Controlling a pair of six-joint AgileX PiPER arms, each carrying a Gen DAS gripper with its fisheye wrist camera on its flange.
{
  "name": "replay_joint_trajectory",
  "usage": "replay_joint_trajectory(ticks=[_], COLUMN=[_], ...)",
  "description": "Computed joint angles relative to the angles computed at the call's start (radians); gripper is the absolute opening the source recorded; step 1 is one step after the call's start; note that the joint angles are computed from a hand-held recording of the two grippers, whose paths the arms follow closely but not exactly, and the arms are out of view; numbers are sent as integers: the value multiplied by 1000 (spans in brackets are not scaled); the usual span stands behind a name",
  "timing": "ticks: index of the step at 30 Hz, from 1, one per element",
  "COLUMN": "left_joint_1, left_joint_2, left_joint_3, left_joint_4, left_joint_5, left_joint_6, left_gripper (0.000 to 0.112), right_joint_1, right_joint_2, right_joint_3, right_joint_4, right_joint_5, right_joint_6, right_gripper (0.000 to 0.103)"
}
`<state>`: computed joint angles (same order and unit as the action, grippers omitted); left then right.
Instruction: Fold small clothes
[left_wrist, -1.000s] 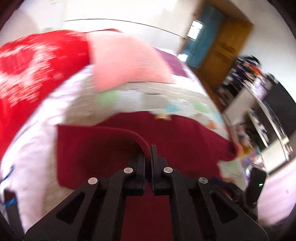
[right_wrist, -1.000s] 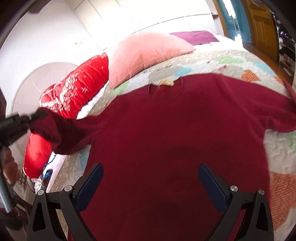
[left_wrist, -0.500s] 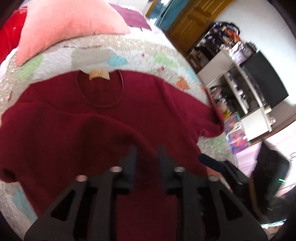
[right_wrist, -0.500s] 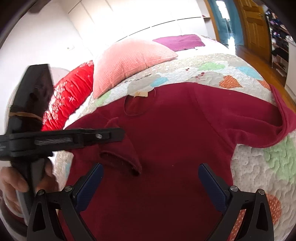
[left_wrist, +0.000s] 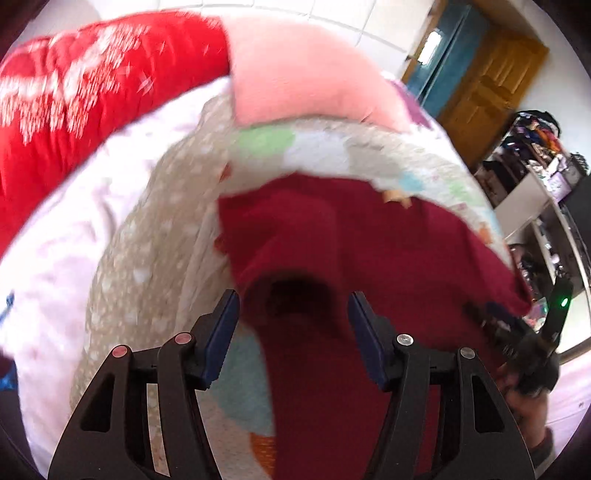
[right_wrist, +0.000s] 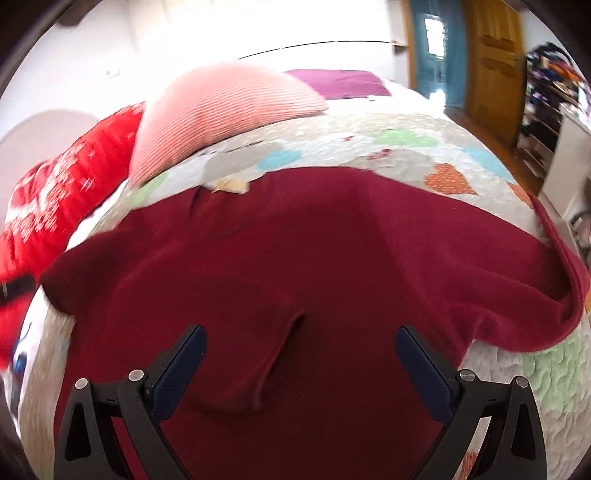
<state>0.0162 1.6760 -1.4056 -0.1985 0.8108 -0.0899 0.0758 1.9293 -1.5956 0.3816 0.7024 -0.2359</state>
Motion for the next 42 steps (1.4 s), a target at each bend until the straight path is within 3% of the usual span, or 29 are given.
replay_joint_trajectory(ticks=[1, 2, 4, 5, 6, 8, 11, 19, 25, 28, 31, 33, 35, 37, 40, 42], left_joint_1=[-8, -16, -37, -51, -70, -73, -55, -7, -54, -100, -95, -72, -76, -88, -111, -122], left_joint_2=[4, 11, 21, 24, 26, 17, -21, -78, 2, 81, 113, 112, 103, 76, 84, 124], left_joint_3=[21, 42, 68, 78, 86, 113, 165, 176, 89, 47, 52, 63, 64, 86, 74, 37], left_joint_4=[0, -1, 18, 31, 46, 42, 19, -93, -19, 168, 214, 151, 163, 185, 237, 275], left_joint_5=[-14, -28, -49, -58, -69, -81, -105, -153, -164, -133, -145, -154, -151, -189, -202, -170], left_joint_6=[3, 11, 12, 5, -10, 5, 30, 43, -47, -220, -277, -237, -250, -283, -341, -373], left_gripper=[61, 61, 61, 61, 61, 61, 61, 61, 61, 61, 61, 61, 61, 61, 61, 61], right_joint_1=[-6, -14, -7, -6, -9, -29, -47, -59, -50, -41, -48, -70, -79, -99, -100, -79], right_joint_2=[33, 70, 80, 80, 81, 61, 9, 171, 145, 212, 304, 271, 164, 79, 89, 140], right_joint_3=[-35, -77, -94, -111, -132, -166, -170, -339, -311, -404, -565, -533, -374, -251, -249, -291], right_joint_4=[30, 86, 109, 114, 121, 143, 36, -69, -162, -202, -204, -177, -186, -75, 48, 7], right_joint_5=[20, 66, 69, 82, 100, 101, 5, 99, 24, 61, 214, 215, 102, 48, 127, 170], right_joint_6=[-31, -93, -143, -165, -180, -208, -161, -42, 21, 58, 63, 83, 96, -11, -138, -106], right_gripper=[81, 45, 29, 8, 7, 7, 7, 7, 7, 7, 8, 11, 21, 28, 30, 30])
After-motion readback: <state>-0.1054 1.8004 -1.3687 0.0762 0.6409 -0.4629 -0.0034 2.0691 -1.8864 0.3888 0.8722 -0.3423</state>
